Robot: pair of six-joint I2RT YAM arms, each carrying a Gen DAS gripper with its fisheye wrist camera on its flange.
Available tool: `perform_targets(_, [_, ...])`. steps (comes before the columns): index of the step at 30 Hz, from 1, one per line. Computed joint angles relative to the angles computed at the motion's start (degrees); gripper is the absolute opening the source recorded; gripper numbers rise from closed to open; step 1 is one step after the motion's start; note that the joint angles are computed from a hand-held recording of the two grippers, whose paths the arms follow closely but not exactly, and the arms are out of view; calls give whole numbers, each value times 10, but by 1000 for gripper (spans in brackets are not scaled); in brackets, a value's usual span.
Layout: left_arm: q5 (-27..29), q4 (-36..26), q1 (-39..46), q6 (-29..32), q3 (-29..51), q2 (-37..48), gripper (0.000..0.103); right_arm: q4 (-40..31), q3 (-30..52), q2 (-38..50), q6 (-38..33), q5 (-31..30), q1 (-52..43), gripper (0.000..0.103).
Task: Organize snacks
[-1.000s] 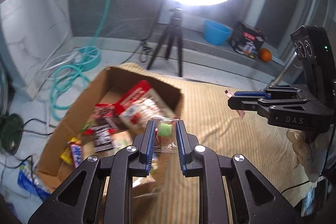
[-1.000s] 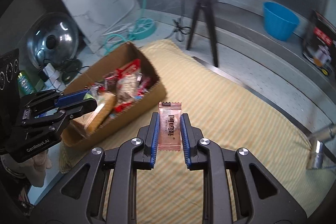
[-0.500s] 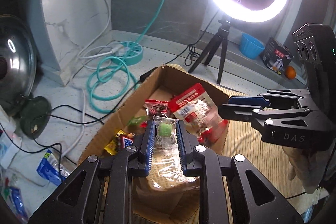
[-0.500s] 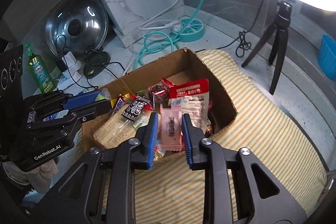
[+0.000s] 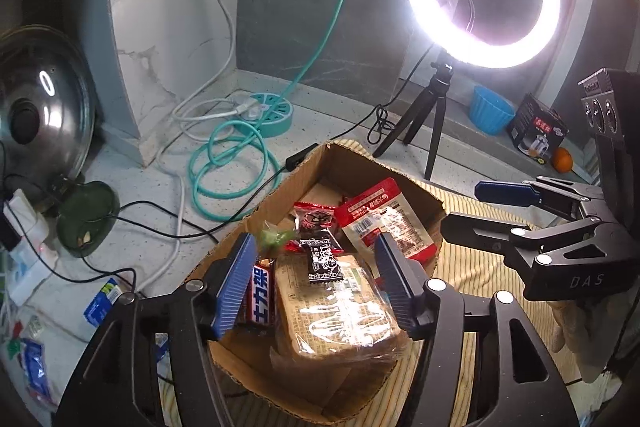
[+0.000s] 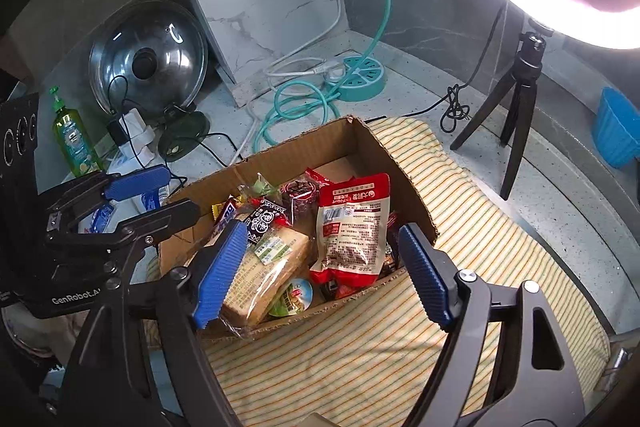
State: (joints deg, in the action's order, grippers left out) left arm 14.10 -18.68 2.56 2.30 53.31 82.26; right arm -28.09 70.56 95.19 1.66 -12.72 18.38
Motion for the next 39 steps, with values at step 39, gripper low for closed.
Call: perform_targets(39, [-157, -118, -105, -131, -92, -262, 76, -17, -193, -300, -5, 34, -31, 102])
